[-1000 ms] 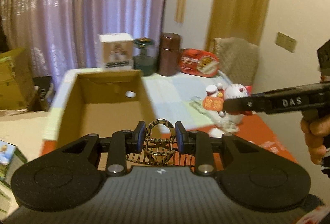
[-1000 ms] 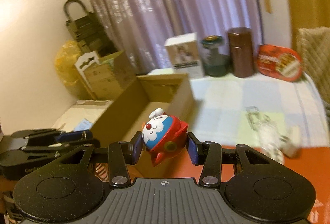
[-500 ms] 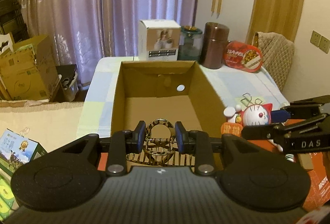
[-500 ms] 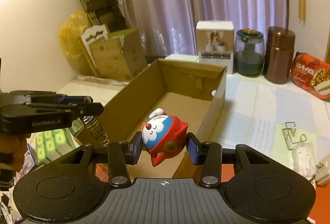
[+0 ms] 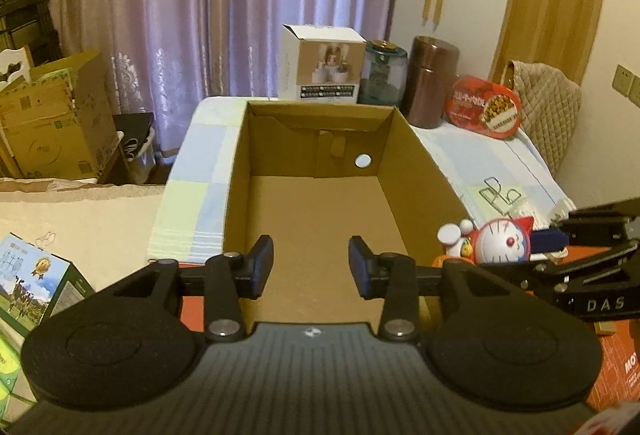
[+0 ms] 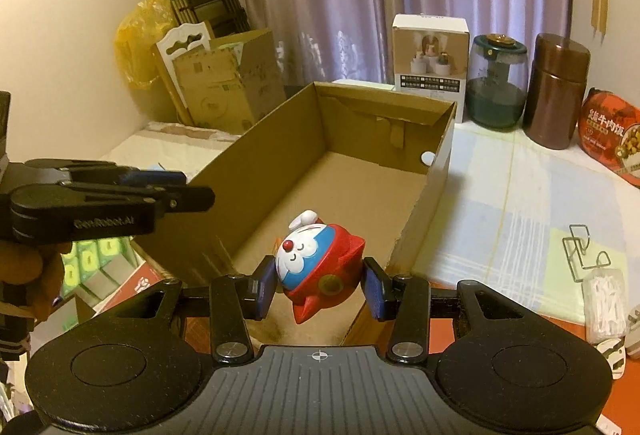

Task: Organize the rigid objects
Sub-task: 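Open the left gripper to drop the clip while the right gripper releases Doraemon into the box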

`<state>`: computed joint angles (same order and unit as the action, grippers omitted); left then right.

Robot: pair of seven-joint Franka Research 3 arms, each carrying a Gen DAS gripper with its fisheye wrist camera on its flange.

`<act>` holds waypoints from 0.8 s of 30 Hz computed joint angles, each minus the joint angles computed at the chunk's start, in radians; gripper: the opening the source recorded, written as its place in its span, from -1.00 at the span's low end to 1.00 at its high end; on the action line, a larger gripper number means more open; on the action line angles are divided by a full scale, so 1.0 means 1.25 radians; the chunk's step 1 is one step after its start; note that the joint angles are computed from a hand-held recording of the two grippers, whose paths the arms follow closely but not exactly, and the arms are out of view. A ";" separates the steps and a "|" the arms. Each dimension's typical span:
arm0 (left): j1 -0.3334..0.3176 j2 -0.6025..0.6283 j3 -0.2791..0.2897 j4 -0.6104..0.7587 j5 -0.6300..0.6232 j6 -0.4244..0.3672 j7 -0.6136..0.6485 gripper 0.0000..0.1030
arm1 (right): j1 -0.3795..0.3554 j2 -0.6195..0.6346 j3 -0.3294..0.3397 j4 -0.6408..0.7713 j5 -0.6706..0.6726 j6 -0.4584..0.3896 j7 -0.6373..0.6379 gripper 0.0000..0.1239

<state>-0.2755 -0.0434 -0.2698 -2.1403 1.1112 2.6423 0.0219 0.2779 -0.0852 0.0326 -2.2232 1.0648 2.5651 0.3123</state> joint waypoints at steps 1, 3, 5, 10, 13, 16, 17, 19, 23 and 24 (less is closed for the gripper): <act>-0.001 -0.005 -0.001 -0.002 0.000 -0.007 -0.004 -0.31 | 0.000 -0.001 0.000 -0.002 0.001 0.001 -0.001 -0.32; -0.001 -0.015 -0.003 -0.006 -0.002 -0.016 -0.009 -0.31 | 0.000 -0.008 0.000 -0.009 0.000 0.001 -0.003 -0.32; 0.000 -0.024 -0.006 -0.012 -0.002 -0.025 -0.017 -0.31 | 0.002 -0.011 0.000 -0.014 0.000 0.004 -0.004 -0.32; 0.004 -0.036 -0.012 -0.020 -0.009 -0.024 -0.017 -0.31 | 0.005 -0.012 0.001 -0.019 -0.008 0.009 -0.001 -0.32; 0.005 -0.035 -0.014 -0.021 -0.014 -0.023 -0.014 -0.31 | 0.007 -0.012 0.002 -0.023 -0.010 0.015 -0.001 -0.32; 0.006 -0.034 -0.014 -0.021 -0.012 -0.019 -0.018 -0.31 | 0.009 -0.014 0.001 -0.027 -0.009 0.018 -0.002 -0.32; 0.006 -0.035 -0.015 -0.024 -0.011 -0.019 -0.020 -0.31 | 0.010 -0.014 0.001 -0.028 -0.010 0.019 -0.003 -0.32; 0.005 -0.034 -0.016 -0.024 -0.012 -0.019 -0.020 -0.31 | 0.010 -0.013 0.001 -0.029 -0.013 0.020 -0.004 -0.32; 0.005 -0.034 -0.016 -0.027 -0.012 -0.017 -0.026 -0.31 | 0.011 -0.010 0.002 -0.028 -0.010 0.027 -0.003 -0.32; 0.004 -0.034 -0.016 -0.028 -0.012 -0.017 -0.026 -0.31 | 0.012 -0.010 0.002 -0.028 -0.007 0.029 -0.003 -0.32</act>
